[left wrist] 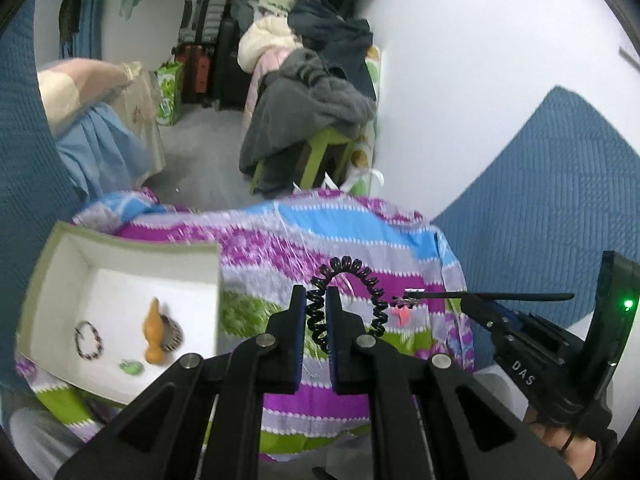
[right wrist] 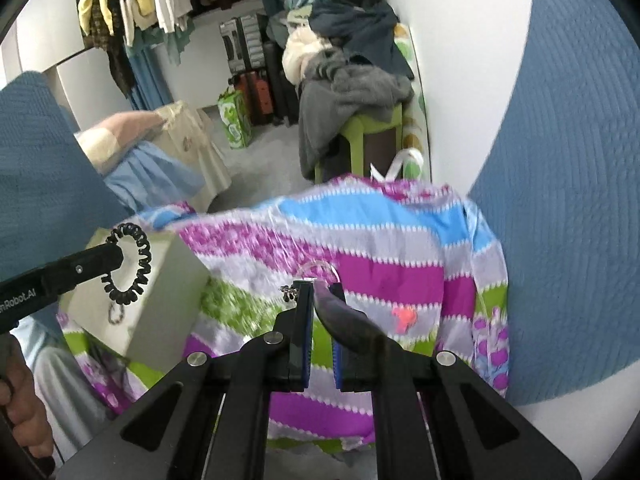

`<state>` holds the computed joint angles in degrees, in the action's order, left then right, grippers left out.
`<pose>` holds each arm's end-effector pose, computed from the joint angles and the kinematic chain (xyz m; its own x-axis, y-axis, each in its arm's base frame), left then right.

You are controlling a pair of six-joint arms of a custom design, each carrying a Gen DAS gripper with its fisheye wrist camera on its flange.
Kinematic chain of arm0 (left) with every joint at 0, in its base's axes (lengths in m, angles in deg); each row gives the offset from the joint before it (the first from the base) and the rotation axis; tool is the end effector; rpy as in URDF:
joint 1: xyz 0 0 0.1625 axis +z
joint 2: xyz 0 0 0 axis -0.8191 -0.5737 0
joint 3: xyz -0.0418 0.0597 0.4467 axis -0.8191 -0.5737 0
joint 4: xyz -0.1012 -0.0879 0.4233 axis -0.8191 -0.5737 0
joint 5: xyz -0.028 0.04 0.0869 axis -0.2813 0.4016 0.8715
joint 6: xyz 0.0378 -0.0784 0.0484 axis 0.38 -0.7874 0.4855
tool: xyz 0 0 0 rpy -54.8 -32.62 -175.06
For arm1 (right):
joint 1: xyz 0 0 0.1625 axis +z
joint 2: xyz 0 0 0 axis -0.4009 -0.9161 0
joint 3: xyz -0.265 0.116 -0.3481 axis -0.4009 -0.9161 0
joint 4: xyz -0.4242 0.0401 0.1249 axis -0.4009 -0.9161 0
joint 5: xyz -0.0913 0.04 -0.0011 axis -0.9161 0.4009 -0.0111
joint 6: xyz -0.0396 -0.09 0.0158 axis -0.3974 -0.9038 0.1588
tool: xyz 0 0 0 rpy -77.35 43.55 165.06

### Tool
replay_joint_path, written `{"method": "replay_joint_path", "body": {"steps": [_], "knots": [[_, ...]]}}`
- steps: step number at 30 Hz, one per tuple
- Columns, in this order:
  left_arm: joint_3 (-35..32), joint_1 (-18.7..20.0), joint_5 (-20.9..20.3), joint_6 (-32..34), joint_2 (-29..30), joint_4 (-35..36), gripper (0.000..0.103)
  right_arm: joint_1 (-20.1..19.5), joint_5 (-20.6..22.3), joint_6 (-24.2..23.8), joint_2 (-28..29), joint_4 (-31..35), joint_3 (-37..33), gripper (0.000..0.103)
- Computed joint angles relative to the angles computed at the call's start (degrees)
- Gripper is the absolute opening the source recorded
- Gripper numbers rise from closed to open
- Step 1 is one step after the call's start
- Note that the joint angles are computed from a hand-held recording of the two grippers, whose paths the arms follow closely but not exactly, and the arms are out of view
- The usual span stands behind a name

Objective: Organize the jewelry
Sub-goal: 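Lift the hair tie and hair clip and carry both over the white box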

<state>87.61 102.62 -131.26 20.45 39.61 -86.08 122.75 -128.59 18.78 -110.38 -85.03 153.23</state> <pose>-0.3966 -0.7288 0.1773 -0.8943 0.0622 -0.4432 0.3220 0.7772 -0.5407 0.2003 -0.7166 0.3725 -0.7527 -0.1794 0.6334 -0.5274 0.7402 -0.4170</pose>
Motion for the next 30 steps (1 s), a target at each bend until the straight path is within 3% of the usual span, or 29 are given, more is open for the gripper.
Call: {"method": "replay_joint_path", "body": {"steps": [17,30], "knots": [[-0.8,1.7,4.0,4.1,-8.2,3.5,0.008,8.6,1.5,0.8,8.7,4.3,-11.4,0.006],[5.3,7.1,3.5,1.5,-13.2,5.7,0.008,10.0,0.8,2.3,15.5,9.8,-12.9,0.006]]}}
